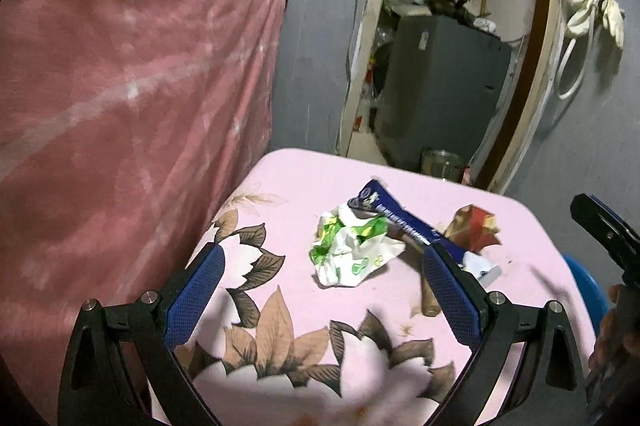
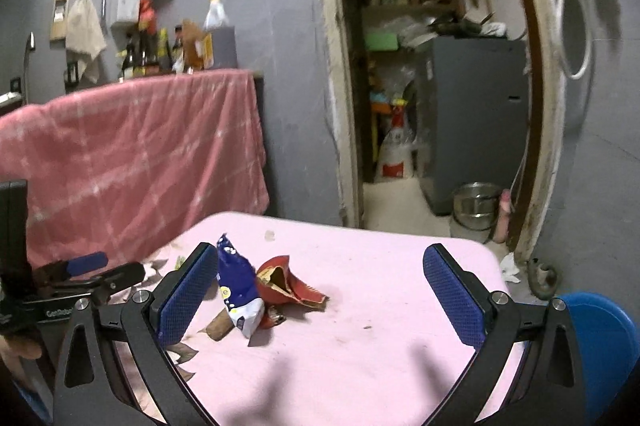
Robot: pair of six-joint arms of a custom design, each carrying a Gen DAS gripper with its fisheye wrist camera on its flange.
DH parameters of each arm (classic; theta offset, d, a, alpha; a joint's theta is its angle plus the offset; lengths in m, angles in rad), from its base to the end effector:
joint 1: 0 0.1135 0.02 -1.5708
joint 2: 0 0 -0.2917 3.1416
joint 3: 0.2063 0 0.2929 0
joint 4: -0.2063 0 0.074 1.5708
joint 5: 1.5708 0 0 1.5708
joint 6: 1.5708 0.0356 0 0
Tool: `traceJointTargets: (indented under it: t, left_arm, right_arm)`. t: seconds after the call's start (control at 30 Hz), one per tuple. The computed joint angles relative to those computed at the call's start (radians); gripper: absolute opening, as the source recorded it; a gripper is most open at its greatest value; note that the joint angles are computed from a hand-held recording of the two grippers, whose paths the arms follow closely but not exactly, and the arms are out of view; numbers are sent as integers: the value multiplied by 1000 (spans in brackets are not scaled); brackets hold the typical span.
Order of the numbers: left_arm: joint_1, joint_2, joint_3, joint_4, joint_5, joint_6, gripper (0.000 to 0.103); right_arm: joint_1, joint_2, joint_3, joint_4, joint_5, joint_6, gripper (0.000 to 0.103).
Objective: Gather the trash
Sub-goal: 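Grasp the green-and-white crumpled wrapper with the left tool while the right tool grasps the red packet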
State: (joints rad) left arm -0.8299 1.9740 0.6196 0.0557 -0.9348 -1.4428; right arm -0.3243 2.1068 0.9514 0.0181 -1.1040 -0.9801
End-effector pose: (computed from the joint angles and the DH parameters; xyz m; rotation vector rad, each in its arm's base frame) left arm 0.2102 -0.1874 0.0230 -0.8017 2.0341 0.1925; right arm 0.3678 -0.0901 0.0445 -0.9235 1.8514 0.7295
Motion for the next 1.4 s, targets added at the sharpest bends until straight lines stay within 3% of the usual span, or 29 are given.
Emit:
traceJointTargets:
  t: [0.13, 0.37, 0.47, 0.6, 0.73, 0.93, 1.17, 1.4]
  left_arm:
    - [66, 5, -33, 131, 70, 115, 95]
    - [162, 21, -55, 267, 203, 271, 66]
    - [196, 34, -58, 322, 262, 329, 56]
    - [235, 30, -69, 367, 329, 375, 45]
    - [265, 27, -74, 391, 381, 400, 29]
    - [264, 42, -38, 358, 397, 397, 14]
    - [233, 47, -45, 370, 380, 363, 9]
    - [186, 46, -53, 365, 349, 306, 5]
  right_arm:
    - [78, 33, 48, -53, 85, 25, 102]
    - [173, 108, 147, -154, 205, 72, 86]
    - [202, 135, 179, -190, 246, 75, 83]
    - [225, 161, 205, -221, 289, 73, 70]
    - [214, 182, 249, -302, 271, 49, 62]
    - [209, 208, 303, -431, 261, 2, 48]
    - [191, 214, 313, -495, 273, -38, 29]
    - [158, 213, 296, -503, 271, -88, 24]
